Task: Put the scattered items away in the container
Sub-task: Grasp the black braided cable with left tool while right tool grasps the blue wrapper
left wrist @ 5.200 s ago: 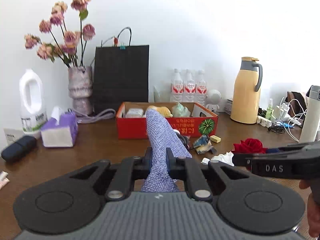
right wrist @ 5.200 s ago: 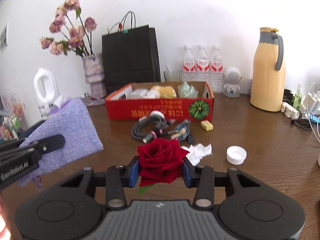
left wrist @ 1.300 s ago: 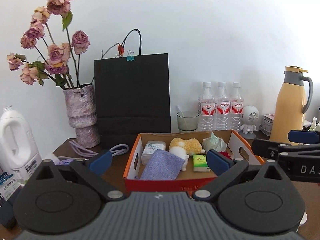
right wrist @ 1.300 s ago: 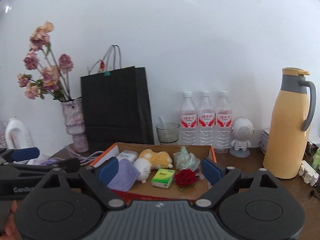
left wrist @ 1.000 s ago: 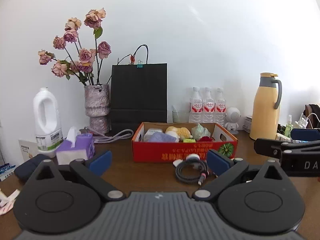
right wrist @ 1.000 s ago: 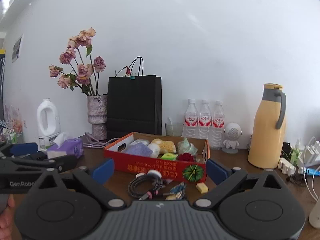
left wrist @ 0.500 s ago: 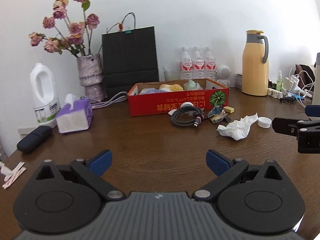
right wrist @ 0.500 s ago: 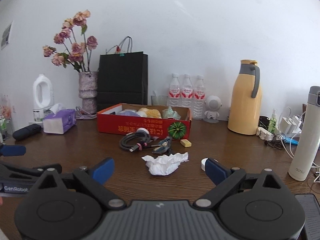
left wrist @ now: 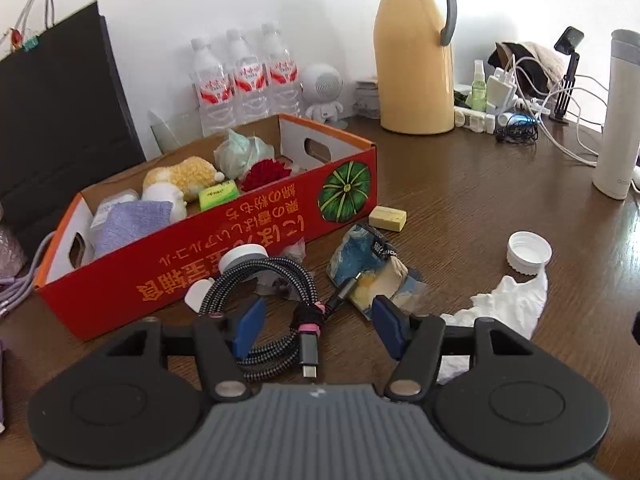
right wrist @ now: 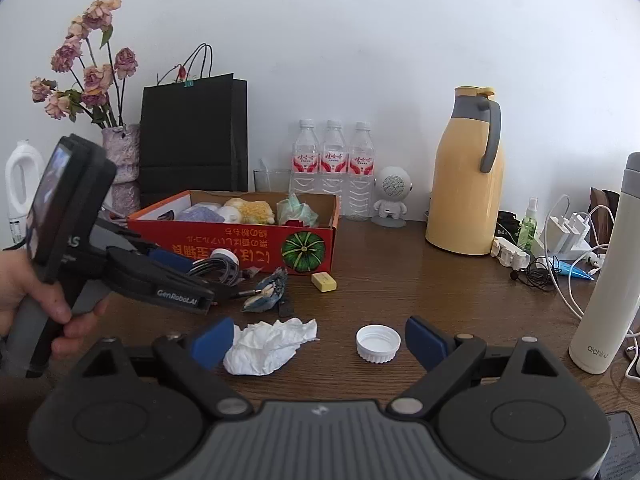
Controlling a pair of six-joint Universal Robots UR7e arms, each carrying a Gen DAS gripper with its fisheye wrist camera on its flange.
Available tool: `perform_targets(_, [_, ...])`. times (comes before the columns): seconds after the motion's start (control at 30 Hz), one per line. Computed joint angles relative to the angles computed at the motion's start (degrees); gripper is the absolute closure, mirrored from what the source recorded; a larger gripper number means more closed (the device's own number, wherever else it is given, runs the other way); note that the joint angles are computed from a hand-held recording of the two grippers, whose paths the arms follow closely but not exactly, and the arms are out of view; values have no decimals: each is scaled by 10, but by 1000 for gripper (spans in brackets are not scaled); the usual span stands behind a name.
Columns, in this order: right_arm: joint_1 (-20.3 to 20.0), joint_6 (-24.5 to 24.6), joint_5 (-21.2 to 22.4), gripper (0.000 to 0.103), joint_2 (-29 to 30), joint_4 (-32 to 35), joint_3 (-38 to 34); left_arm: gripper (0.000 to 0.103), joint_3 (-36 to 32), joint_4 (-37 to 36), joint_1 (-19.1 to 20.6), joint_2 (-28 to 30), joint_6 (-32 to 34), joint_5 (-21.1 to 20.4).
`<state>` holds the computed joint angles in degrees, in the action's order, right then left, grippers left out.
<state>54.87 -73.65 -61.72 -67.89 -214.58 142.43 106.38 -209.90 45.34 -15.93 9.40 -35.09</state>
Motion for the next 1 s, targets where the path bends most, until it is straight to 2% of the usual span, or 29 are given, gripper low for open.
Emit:
perform_targets(0.1, [16,15,-15,11,11,12,-24,67,-8,82,23,-18,-35,-27])
perform_targets(0.17, [28,22,-23,13,20,22,-39,83,-2,93,26,-26,-37,-39])
perform_targets(0.23, [44,27,-33,18,26,44,-56,83,11,92,20,-33,-46,-42])
perform_targets(0.3, [64,27,-45,23,33,72,-74,83,35,57,3,-34,-46,-39])
perform_targets(0.37, [86,31,-58,32,43,98,-95,83,64,28,-18,-43,-71,-32])
perform_targets(0.4, [99,38,-70,33,51,109,-108,83,80,4,-30,-45,-86,-25])
perform_targets(0.43, [114,48,-88,35,62,118,-124,83,95,-21,-41,-47,-99,-17])
perform_targets(0.47, [130,63,-111,42,76,123,-142,83,110,-47,-53,-49,-111,-8])
perform_targets(0.5, [144,76,-132,45,89,132,-160,83,124,-73,-63,-48,-122,0])
perform_targets(0.6, [180,92,-213,47,128,185,-219,83,162,-120,-95,-48,-175,38])
perform_targets(0.63, [188,94,-240,52,142,199,-236,83,172,-125,-105,-46,-198,56])
perform_targets(0.7, [196,97,-270,72,166,204,-257,83,193,-124,-125,-44,-251,90])
perform_targets(0.73, [195,97,-274,91,172,209,-261,83,202,-120,-132,-43,-280,101])
perform_targets(0.83, [192,93,-258,96,159,225,-250,83,227,-83,-147,-49,-363,126])
perform_targets(0.9, [190,91,-236,96,142,206,-226,83,236,-20,-156,-57,-414,152])
perform_targets(1.0, [175,64,-173,96,99,167,-169,83,252,17,-180,-61,-462,179])
